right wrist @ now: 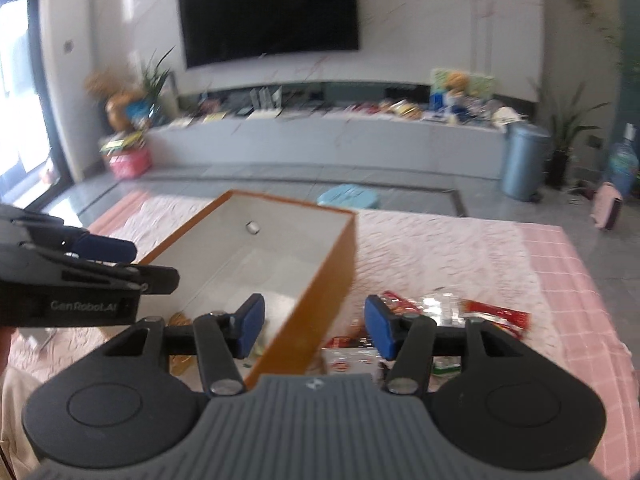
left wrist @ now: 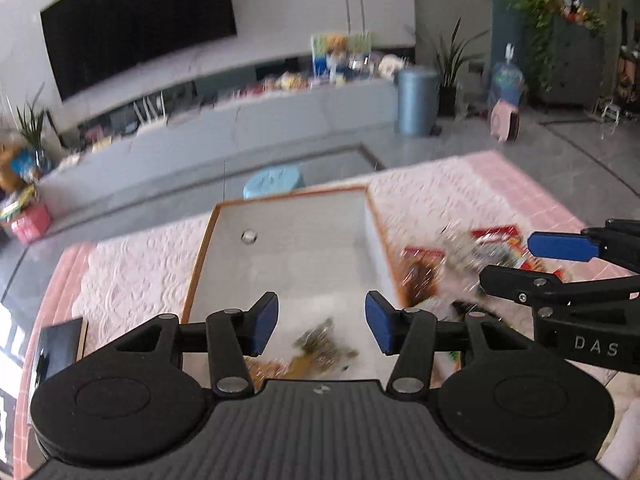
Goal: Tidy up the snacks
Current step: 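Move both tools back over the remaining snack pile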
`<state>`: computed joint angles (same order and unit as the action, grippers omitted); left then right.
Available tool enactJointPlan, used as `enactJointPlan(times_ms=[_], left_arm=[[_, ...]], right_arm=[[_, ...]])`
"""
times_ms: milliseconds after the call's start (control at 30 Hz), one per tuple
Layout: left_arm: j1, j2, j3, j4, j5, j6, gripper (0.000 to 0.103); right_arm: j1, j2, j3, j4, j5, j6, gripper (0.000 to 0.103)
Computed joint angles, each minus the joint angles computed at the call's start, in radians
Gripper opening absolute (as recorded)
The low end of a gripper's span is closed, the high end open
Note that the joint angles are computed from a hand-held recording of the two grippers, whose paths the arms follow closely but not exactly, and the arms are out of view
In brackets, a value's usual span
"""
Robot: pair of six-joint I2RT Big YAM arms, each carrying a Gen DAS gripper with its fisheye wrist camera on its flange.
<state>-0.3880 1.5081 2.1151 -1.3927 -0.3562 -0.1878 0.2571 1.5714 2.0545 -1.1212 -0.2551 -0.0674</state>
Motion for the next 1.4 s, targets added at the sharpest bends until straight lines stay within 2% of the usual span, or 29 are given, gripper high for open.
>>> enactJointPlan(times_ms=[67, 233, 333, 567, 733, 800, 867, 900, 1067, 1267, 1400], left_arm=[[-0.034, -0.016, -0.019, 0.034, -0.021, -0.014, 0.061], [-0.106, -0.046, -0.075, 0.118, -0.042, -0.062, 0.061], [-0.134, -0.053, -0.098, 0.146, -0.031, -0.083, 0.062], [-0.169, -0.041, -0.144, 0.163, 0.026, -0.128, 0.062], [-0.180, -0.024, -0.167, 0.147, 0.044, -0.128, 0.062], [-0.189, -0.028, -0.184, 0.153, 0.040, -0.125, 0.066], [-0.193, -0.041, -0.218, 0.183, 0.046, -0.120, 0.074], [-0.193, -0.043, -0.228, 0.191, 0.049, -0.119, 0.074], [-0.186, -0.027, -0.234, 0.176, 0.067, -0.120, 0.074], [-0.174, 0.011, -0.221, 0.163, 0.111, -0.126, 0.073], [-0.169, 0.063, -0.166, 0.129, 0.131, -0.140, 0.072]], right_arm=[[-0.017, -0.048, -0.062, 0.052, 0.014, 0.026, 0.059], [-0.064, -0.154, -0.198, 0.145, 0.050, 0.062, 0.061], [-0.092, -0.202, -0.261, 0.166, 0.069, 0.079, 0.061], [-0.162, -0.263, -0.365, 0.181, 0.104, 0.090, 0.061], [-0.201, -0.264, -0.416, 0.205, 0.130, 0.099, 0.061], [-0.219, -0.260, -0.433, 0.215, 0.131, 0.098, 0.062], [-0.229, -0.251, -0.443, 0.228, 0.138, 0.096, 0.067], [-0.236, -0.247, -0.451, 0.236, 0.138, 0.096, 0.068], [-0.255, -0.213, -0.459, 0.230, 0.111, 0.104, 0.068], [-0.247, -0.190, -0.478, 0.233, 0.119, 0.094, 0.067], [-0.253, -0.163, -0.456, 0.217, 0.102, 0.093, 0.066]])
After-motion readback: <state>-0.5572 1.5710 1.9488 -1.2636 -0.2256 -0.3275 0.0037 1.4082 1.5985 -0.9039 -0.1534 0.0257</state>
